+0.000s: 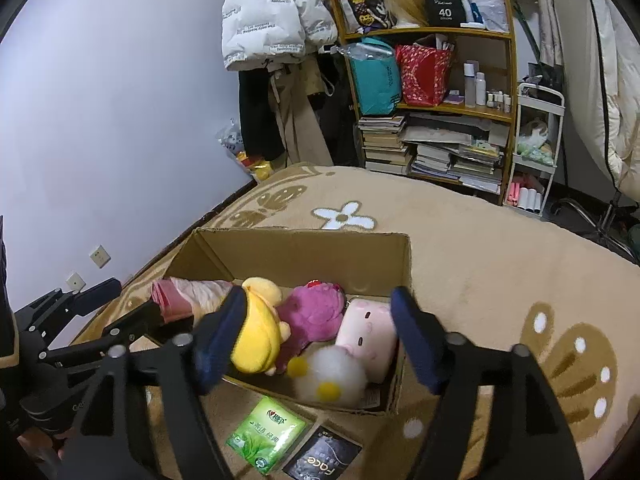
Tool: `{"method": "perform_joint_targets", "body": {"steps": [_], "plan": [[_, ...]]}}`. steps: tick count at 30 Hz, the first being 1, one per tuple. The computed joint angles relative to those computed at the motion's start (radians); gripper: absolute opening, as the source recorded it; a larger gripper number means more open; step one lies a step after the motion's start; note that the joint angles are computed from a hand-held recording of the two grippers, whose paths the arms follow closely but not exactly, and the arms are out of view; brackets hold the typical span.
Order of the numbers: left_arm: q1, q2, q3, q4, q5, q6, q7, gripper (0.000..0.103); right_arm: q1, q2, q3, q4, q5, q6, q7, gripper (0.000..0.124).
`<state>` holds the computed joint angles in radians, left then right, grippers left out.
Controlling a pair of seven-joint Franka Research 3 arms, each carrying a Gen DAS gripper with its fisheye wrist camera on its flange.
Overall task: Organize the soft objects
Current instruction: 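Carry the rolled bag with the left tool while the right tool carries the chick into the box, then move both open tools toward the green and black tissue packs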
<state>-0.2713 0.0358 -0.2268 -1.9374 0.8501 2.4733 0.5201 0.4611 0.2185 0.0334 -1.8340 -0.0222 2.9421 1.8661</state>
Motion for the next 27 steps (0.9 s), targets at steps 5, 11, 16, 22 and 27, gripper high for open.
{"method": "perform_joint_targets", "body": {"steps": [5,11,16,22,27], "plan": [[-0.001,-0.032,-0.007,-0.019,0.010,-0.015,-0.033,0.087,0.014,-0.036,-0.016,-0.034,-0.049,0.015,0.056,0.097],[0.008,-0.079,-0.016,-0.058,0.015,-0.018,-0.052,0.099,0.016,-0.095,-0.023,-0.101,-0.130,0.044,0.132,0.103],[0.018,-0.121,-0.029,-0.098,0.003,-0.024,-0.058,0.100,-0.012,-0.145,0.002,-0.164,-0.155,0.059,0.176,0.103],[0.023,-0.167,-0.046,-0.148,-0.027,-0.020,-0.049,0.101,-0.048,-0.195,0.051,-0.249,-0.096,0.074,0.153,0.103],[0.015,-0.179,-0.062,-0.175,-0.058,-0.033,-0.022,0.101,-0.066,-0.213,0.072,-0.298,-0.080,0.086,0.173,0.103]]}}
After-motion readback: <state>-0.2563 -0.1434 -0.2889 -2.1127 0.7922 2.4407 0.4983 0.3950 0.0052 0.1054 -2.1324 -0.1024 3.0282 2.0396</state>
